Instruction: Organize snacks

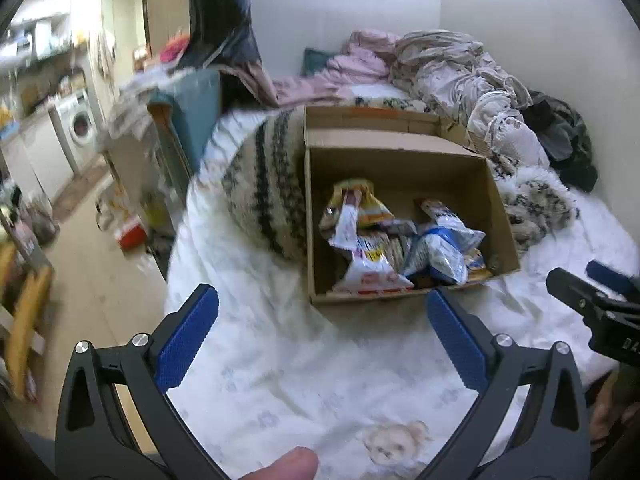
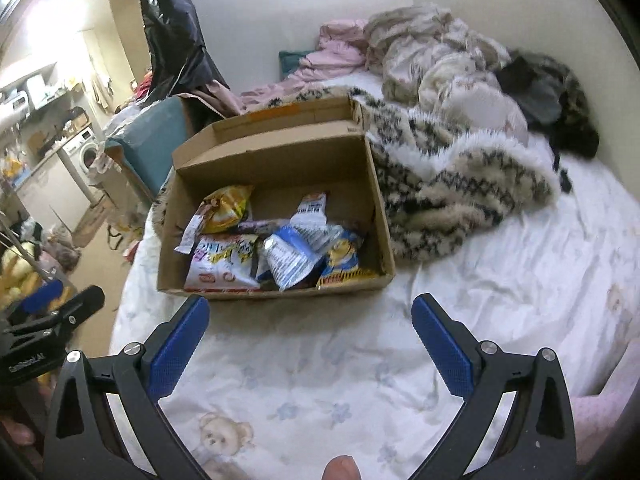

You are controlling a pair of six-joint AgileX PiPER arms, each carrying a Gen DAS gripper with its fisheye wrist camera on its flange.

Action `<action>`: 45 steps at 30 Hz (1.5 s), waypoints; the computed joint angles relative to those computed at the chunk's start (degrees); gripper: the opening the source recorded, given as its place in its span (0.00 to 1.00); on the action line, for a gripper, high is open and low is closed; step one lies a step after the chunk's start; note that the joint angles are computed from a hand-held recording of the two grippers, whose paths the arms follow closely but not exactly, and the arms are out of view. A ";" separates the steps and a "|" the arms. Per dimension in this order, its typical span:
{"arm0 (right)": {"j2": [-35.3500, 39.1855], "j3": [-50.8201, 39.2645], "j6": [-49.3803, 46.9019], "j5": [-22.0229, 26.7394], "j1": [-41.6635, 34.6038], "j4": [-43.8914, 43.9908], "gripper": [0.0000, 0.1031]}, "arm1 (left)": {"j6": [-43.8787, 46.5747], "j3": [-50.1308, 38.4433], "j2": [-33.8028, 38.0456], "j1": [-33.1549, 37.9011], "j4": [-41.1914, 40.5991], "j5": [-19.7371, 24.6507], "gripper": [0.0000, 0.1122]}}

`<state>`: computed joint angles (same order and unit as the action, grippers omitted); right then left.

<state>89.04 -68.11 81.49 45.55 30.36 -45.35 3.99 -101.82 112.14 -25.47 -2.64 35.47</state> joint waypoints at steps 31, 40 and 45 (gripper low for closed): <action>6.34 -5.95 -0.41 4.32 3.36 -8.07 1.00 | -0.84 -0.07 0.22 0.48 -2.08 -0.61 0.92; 6.55 -6.28 -0.66 4.80 3.56 -8.02 1.00 | -1.04 0.26 0.00 0.41 -1.64 -0.64 0.92; 6.72 -6.47 -0.41 4.69 3.54 -8.06 1.00 | -1.47 0.37 0.04 0.27 -0.93 -0.61 0.92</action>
<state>95.76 -74.58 81.08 50.23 33.90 -53.40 2.52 -101.45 112.18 -25.20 -3.56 34.86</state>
